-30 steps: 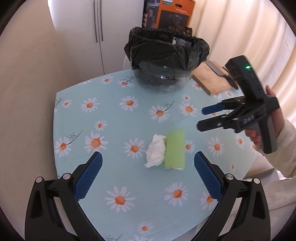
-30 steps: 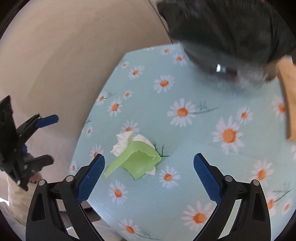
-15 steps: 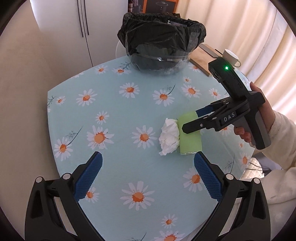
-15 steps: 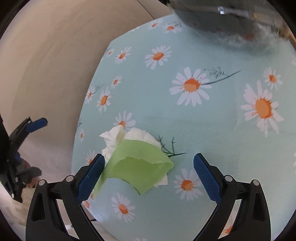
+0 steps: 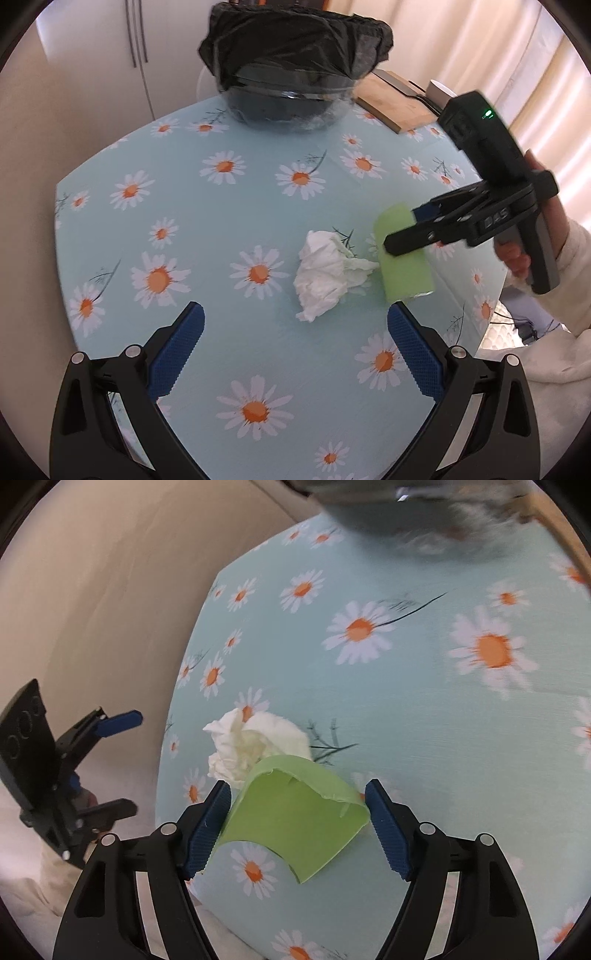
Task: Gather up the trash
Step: 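Lower the left tool onto the white tissue and close while the right tool holds the green paper, then carry the tissue and green paper over the black bin and open both tools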
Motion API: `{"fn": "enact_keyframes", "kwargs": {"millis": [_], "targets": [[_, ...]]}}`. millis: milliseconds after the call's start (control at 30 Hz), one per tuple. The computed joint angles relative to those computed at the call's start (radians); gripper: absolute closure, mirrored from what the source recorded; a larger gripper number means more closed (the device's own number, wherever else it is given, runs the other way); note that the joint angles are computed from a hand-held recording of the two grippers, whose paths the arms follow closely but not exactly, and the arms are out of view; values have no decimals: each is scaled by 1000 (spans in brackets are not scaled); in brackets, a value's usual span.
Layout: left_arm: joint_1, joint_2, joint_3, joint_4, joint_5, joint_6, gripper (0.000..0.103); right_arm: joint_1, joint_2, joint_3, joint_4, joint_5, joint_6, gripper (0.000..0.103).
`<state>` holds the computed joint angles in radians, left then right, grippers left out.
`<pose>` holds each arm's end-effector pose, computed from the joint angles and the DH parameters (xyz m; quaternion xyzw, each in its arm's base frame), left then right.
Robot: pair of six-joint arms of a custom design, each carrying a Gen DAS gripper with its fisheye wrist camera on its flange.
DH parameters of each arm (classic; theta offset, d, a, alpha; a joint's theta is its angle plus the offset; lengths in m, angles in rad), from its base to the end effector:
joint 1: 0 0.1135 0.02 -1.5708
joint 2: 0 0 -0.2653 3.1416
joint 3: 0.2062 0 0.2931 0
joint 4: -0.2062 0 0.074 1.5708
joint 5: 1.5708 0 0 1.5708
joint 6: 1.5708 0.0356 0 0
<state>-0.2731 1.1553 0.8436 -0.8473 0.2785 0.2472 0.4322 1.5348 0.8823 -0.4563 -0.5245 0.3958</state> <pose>0.2359 -0.0762 0.2262 0.2768 0.9295 -0.1385 0.2007 0.2845 0.1509 0.1583 -0.0764 0.9389 0.3200 0.1009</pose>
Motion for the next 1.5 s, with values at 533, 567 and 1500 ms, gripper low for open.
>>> {"fn": "enact_keyframes", "kwargs": {"millis": [533,567,1500], "targets": [[-107,274,32,199,25,-52,6,-159,-340,-142,-188,74,-9,32],[-114,287,35,207,18,-53,6,-168,-353,-147,-202,76,-14,32],[-253,369,129,100,-170,-213,73,-329,-319,-10,-409,27,-293,32]]}}
